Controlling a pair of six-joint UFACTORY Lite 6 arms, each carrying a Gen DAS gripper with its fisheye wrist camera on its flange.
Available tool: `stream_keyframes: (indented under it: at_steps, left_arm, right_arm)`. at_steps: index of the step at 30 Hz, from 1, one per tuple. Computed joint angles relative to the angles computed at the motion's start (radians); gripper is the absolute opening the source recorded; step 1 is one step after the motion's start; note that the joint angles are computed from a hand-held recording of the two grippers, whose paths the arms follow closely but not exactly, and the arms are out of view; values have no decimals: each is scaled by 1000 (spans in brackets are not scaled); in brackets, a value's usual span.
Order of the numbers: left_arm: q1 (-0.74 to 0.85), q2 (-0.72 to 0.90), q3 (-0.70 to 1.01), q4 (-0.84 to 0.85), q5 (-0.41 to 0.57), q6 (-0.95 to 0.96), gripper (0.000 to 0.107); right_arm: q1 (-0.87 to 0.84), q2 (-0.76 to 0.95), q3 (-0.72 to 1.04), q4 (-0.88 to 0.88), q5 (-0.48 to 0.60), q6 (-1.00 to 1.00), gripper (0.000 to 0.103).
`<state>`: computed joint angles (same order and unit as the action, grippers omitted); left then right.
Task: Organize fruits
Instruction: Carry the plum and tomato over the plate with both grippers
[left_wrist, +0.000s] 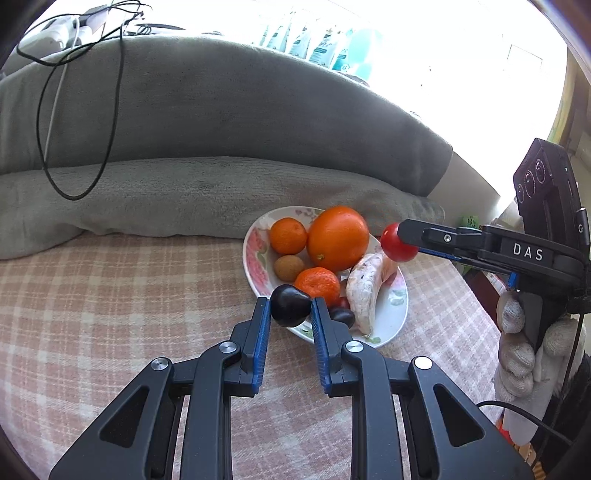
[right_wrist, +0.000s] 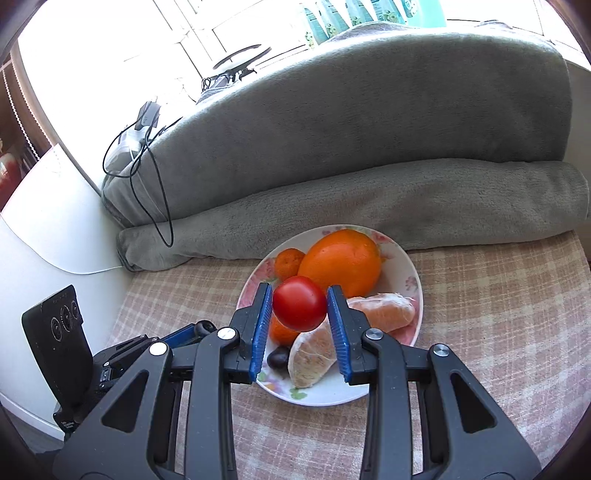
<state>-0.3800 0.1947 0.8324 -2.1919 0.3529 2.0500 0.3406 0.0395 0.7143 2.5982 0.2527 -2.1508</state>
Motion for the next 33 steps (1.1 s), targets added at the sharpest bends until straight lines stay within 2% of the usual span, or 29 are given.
stream_keyframes:
  at_steps: [3,13,18,33]
  left_arm:
    - [-3,13,30,42,-14,-37,21]
    - [-48,73,88,-42,-43,40,21]
    - [-49,69,91,-7,-49,14,21]
    - [-57,76,106,-3,-57,1,21]
  right_arm:
    - [-11,-18,-40,-10,17,9,32]
    - [-43,-22,-122,-10,68,10,32]
    - [-51,-34,-148,-6,80,0,32]
    - [22,-55,-161,338,12,-348,32]
